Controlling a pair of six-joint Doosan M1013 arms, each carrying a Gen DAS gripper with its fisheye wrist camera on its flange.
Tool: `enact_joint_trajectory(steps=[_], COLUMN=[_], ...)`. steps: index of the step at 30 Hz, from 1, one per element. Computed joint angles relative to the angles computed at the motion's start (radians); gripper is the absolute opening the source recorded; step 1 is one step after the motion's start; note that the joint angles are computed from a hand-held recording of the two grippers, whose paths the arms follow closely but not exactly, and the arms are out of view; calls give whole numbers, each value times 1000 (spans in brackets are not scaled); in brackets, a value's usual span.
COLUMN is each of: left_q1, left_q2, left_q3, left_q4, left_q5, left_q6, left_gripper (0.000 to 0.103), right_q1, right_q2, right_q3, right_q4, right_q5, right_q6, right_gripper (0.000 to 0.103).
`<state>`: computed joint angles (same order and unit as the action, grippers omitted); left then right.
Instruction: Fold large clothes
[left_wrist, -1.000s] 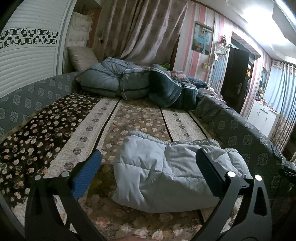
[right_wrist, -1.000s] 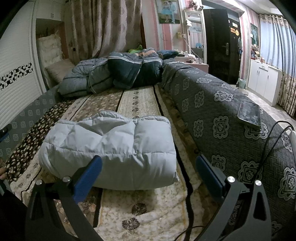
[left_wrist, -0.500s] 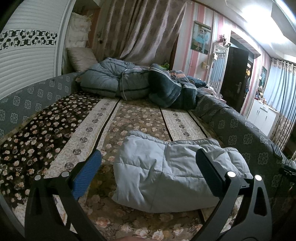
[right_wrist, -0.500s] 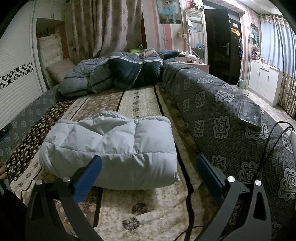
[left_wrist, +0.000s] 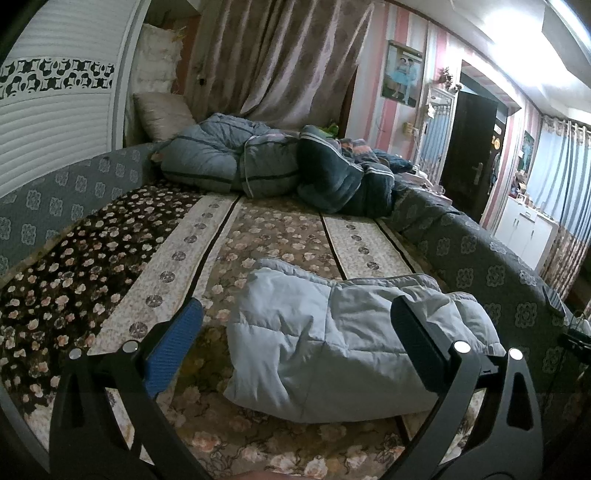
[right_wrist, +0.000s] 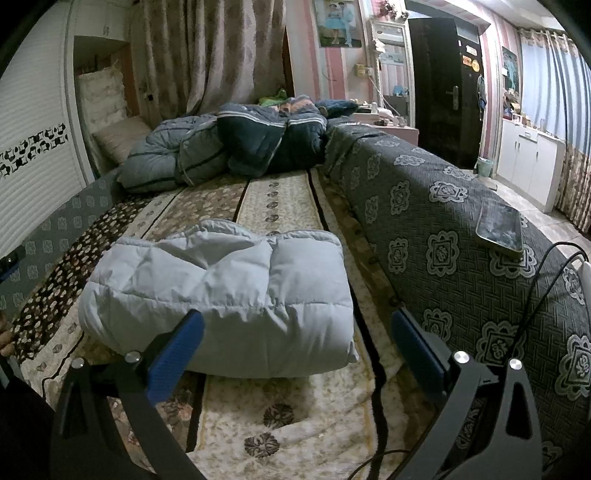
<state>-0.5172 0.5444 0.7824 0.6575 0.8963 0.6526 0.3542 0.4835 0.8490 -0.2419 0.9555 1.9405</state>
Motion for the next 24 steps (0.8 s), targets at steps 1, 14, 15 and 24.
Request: enact_joint_trajectory(steps=[1,14,15,24], left_q1=[0,-1,-1,-1], left_q2=[0,2,2,2], left_q3=[-1,-2,-2,-3], left_q4=[-1,-3,-3,-6], left_q5=[2,8,8,11], left_q6=[-2,-1,-1,-4], left_gripper=[100,100,100,100], right_q1=[0,0,-1,-2], right_q2=[-1,0,-1,1], right_q3=[1,0,1,5], right_q4=[2,5,7,17], right_q5=[-1,3,2,-3], right_q6=[1,-9,-9,-23], right_gripper=[101,101,101,101])
